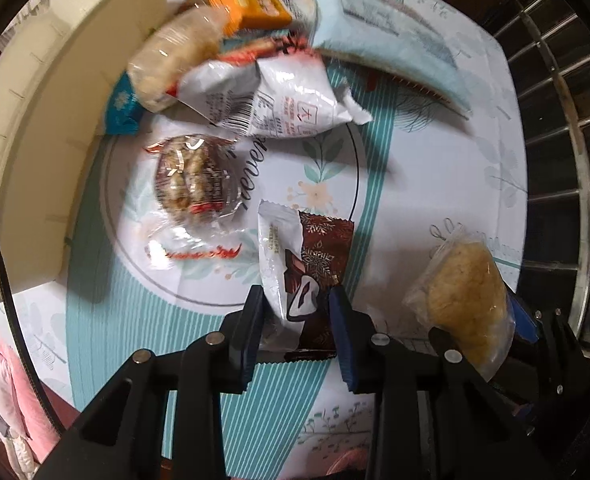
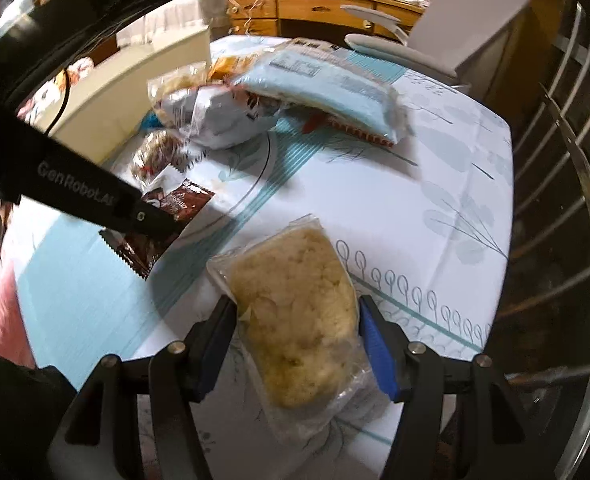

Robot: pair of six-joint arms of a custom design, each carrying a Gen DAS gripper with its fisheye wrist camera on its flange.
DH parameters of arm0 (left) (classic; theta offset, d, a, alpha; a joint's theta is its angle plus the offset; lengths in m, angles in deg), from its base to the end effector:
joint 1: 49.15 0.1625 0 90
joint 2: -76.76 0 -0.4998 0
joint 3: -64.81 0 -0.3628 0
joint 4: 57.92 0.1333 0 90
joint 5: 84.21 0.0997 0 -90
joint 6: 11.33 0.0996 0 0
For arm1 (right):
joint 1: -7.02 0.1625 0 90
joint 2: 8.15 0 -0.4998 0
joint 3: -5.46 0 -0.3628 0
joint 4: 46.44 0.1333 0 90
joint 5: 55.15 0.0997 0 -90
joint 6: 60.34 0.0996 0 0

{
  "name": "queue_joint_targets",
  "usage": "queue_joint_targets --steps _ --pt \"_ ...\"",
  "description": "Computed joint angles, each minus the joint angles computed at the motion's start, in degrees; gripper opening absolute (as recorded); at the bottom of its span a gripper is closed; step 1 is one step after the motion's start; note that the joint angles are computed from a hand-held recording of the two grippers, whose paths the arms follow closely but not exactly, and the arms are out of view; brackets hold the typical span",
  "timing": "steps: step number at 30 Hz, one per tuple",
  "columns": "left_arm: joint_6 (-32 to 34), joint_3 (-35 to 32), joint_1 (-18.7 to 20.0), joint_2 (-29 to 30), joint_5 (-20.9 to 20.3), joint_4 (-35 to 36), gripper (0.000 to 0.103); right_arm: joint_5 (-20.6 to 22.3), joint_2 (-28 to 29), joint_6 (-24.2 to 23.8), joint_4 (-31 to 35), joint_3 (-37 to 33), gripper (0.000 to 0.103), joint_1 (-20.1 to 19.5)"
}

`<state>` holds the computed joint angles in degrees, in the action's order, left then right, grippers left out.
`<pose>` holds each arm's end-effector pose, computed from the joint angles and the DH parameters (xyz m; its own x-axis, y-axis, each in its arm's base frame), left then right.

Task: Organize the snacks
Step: 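Carry the chocolate bar into the tray with left gripper while right gripper drops the cracker bag there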

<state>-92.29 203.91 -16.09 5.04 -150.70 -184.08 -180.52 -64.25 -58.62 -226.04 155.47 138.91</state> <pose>-0.1857 -0.3273 0.1724 -0.7592 -0.3222 -0.5655 -0.2103 0.9437 -0.2555 0.2882 -0.2081 0.1269 -0.5977 -0.5543 0.5792 -0.6482 0.7593 0.0578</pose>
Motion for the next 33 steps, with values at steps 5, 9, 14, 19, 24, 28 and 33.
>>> queue_joint_targets --steps 5,9,14,19,24,28,33 --pt "-3.44 0.55 -4.14 -6.25 0.06 5.70 0.031 1.65 -3.54 6.20 4.47 -1.17 0.061 1.64" --pt "-7.11 1.19 -8.37 -11.82 -0.30 10.71 0.031 2.88 -5.26 10.58 7.30 -2.18 0.061 3.13" --pt "-11.61 1.59 -12.72 -18.66 0.66 16.20 0.031 2.69 -6.19 14.38 10.29 -3.52 0.061 5.88" --pt "-13.36 2.44 -14.28 -23.95 2.01 18.00 0.031 1.76 -6.29 17.71 12.29 -5.22 0.061 8.69" --pt "-12.22 1.44 -15.75 -30.02 4.62 23.07 0.031 -2.40 -5.33 21.24 14.96 -8.09 0.061 12.68" --pt "-11.41 -0.48 -16.08 -35.84 5.40 28.24 0.031 -4.31 -3.68 26.56 18.00 -11.19 0.061 15.22" --pt "-8.92 -4.88 -16.18 -42.71 7.01 38.27 0.031 -5.84 -0.30 31.92 19.67 -15.75 0.061 17.79"
